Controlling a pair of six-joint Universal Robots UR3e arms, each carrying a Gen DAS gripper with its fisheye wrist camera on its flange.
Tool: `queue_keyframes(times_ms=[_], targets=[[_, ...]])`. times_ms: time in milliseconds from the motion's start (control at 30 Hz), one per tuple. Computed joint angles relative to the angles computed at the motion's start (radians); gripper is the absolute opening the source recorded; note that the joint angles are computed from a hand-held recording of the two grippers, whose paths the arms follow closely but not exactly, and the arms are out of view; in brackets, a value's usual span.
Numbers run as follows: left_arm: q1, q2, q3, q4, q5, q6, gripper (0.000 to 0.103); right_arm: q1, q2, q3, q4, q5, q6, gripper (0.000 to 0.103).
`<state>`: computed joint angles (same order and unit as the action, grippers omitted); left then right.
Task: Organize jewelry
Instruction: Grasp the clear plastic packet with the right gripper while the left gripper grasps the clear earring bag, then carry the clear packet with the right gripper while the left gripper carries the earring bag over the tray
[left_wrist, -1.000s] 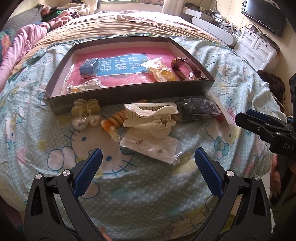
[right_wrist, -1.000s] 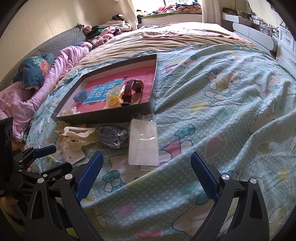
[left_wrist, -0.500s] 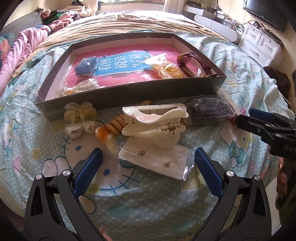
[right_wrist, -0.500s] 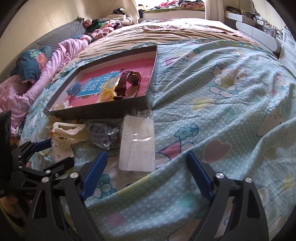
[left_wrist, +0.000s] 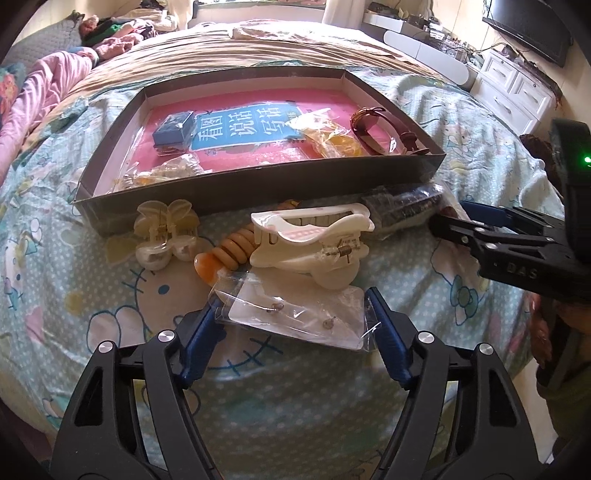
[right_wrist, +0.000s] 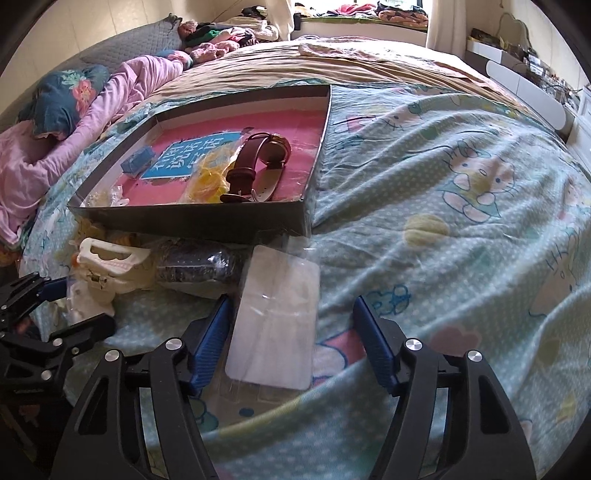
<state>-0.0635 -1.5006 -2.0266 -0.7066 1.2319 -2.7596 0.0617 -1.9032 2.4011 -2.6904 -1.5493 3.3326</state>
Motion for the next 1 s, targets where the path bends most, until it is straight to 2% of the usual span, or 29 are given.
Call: queue_keyframes(times_ms=[167, 567, 733, 1000], targets=[[0.031, 0.037, -0.012, -0.038, -0.023, 0.015, 0.067, -0.008, -0.016, 0.014, -0.004, 0.013, -0.025, 0.04], [0.115, 0.129, -0.035, -0.109, -0.075, 0.054, 0.066, -0.073, -0.25, 0.031, 0.165, 0.079, -0.01, 0.039], [0.169, 0.171, -0.036, -0.132, -0.107, 0.064, 0.066, -0.047, -0.273, -0.007, 0.194, 0.065, 0.003, 0.039], [0.254, 0.212, -0.019, -0.18, -0.156, 0.074, 0.066, 0.024, -0.218, -0.073, 0.166, 0.036, 0.038, 0.039]])
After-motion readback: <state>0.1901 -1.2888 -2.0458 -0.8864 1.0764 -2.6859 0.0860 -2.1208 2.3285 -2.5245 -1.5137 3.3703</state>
